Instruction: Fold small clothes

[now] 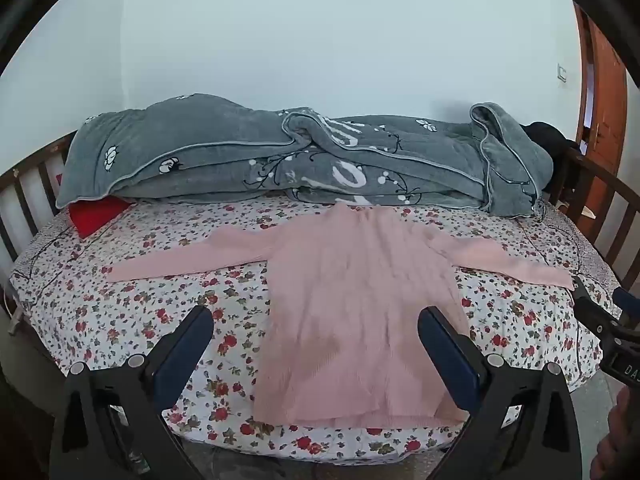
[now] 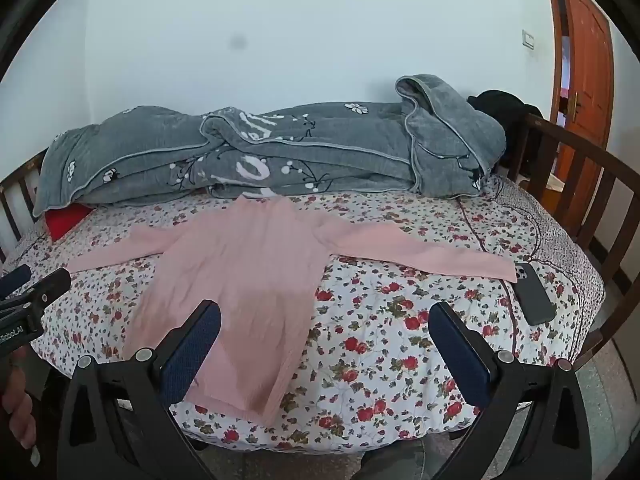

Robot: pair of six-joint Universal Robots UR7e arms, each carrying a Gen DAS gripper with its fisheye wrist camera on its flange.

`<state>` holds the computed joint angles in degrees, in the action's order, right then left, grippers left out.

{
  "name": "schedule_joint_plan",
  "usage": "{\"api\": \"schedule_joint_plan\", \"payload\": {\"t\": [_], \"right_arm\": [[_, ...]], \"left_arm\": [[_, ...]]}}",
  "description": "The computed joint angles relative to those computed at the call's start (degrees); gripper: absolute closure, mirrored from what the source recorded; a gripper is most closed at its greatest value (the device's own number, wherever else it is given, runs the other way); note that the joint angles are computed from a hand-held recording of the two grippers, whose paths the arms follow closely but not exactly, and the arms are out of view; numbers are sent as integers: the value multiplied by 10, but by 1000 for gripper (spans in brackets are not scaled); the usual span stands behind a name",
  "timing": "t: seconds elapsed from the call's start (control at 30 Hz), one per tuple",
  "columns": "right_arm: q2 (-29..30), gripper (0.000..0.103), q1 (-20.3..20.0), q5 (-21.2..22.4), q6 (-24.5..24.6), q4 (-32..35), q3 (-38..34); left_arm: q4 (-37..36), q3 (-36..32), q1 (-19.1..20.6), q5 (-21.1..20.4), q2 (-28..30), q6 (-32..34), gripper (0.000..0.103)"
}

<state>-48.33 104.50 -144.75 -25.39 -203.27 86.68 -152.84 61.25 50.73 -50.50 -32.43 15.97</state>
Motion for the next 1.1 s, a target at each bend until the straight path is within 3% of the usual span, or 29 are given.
{"api": "schedule_joint_plan", "payload": {"t": [0.4, 0.47, 1.1], "right_arm": [[-14, 1, -4, -3, 9, 20, 4], [-1, 1, 1, -5, -2, -8, 8], [-1, 1, 6, -7, -7, -24, 10]], "left_arm": [[-42, 20, -4, -2, -10, 6, 0], [-43, 21, -4, -2, -10, 9, 0], [-37, 17, -3, 0, -12, 2, 0]]}}
